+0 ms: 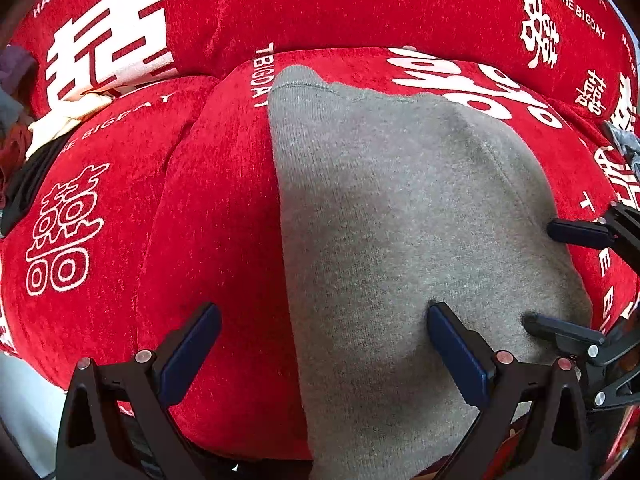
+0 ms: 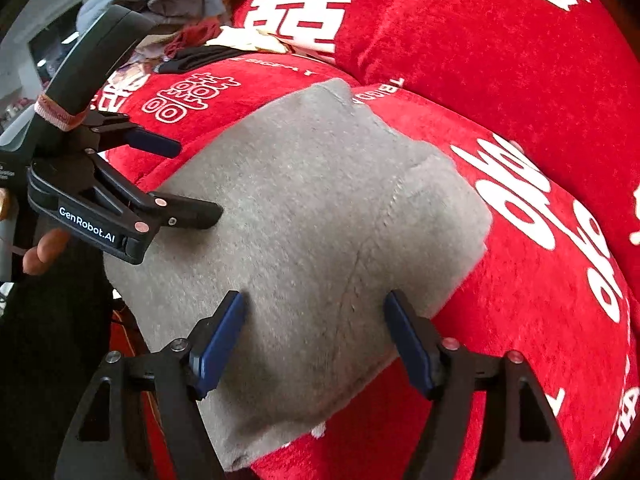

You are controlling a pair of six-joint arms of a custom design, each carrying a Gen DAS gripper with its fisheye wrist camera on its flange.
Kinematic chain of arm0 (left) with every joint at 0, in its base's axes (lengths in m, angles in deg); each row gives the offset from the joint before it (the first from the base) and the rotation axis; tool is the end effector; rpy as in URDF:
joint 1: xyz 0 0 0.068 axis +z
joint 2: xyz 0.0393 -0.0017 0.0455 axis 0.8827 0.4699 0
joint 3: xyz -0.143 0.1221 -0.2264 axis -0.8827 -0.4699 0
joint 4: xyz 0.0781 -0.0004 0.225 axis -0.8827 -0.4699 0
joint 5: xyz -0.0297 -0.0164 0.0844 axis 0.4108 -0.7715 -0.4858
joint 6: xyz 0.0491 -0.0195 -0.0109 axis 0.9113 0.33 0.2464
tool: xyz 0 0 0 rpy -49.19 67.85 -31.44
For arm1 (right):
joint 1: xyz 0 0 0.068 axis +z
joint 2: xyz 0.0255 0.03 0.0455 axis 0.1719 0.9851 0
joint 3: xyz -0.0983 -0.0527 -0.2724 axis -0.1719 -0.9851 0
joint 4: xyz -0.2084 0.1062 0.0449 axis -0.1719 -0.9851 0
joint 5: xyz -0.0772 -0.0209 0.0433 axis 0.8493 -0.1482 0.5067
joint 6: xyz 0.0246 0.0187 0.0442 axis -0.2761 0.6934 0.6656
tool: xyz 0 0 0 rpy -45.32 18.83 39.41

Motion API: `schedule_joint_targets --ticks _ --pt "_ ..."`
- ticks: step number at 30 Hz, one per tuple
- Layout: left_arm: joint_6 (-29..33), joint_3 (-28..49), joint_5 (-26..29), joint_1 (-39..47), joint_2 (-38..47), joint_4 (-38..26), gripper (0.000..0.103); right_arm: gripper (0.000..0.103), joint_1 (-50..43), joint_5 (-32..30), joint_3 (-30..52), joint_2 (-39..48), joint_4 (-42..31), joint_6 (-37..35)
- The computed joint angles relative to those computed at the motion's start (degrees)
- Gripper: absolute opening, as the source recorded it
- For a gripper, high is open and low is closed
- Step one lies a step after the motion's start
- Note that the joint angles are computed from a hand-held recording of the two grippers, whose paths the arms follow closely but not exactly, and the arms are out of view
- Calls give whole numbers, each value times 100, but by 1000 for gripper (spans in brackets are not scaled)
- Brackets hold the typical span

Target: Fold small clothes

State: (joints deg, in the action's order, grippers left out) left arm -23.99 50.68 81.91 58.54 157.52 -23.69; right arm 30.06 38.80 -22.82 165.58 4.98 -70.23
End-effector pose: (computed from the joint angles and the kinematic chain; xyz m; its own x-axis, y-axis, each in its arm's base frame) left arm 0.3369 -0.0255 0.1866 -0.8504 0.3706 -0.3735 0.4051 0.9141 -0.0154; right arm 0.2829 0.1044 0.2244 -0.8245 -0.3372 -0.4544 -0.3764 0.9264 -0.0043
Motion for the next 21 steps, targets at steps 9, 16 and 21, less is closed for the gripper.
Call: schedule_joint_targets --ticks 9,16,21 --pt "-176 -92 -173 -96 -355 -322 103 76 478 871 843 -27 -1753 1243" --pt "-375 -431 -175 -113 -814 -219 103 79 714 1073 1165 -26 -2211 2004" --pt "-434 -456 -218 -156 -948 -469 103 80 1044 1265 1326 90 -2406 2367"
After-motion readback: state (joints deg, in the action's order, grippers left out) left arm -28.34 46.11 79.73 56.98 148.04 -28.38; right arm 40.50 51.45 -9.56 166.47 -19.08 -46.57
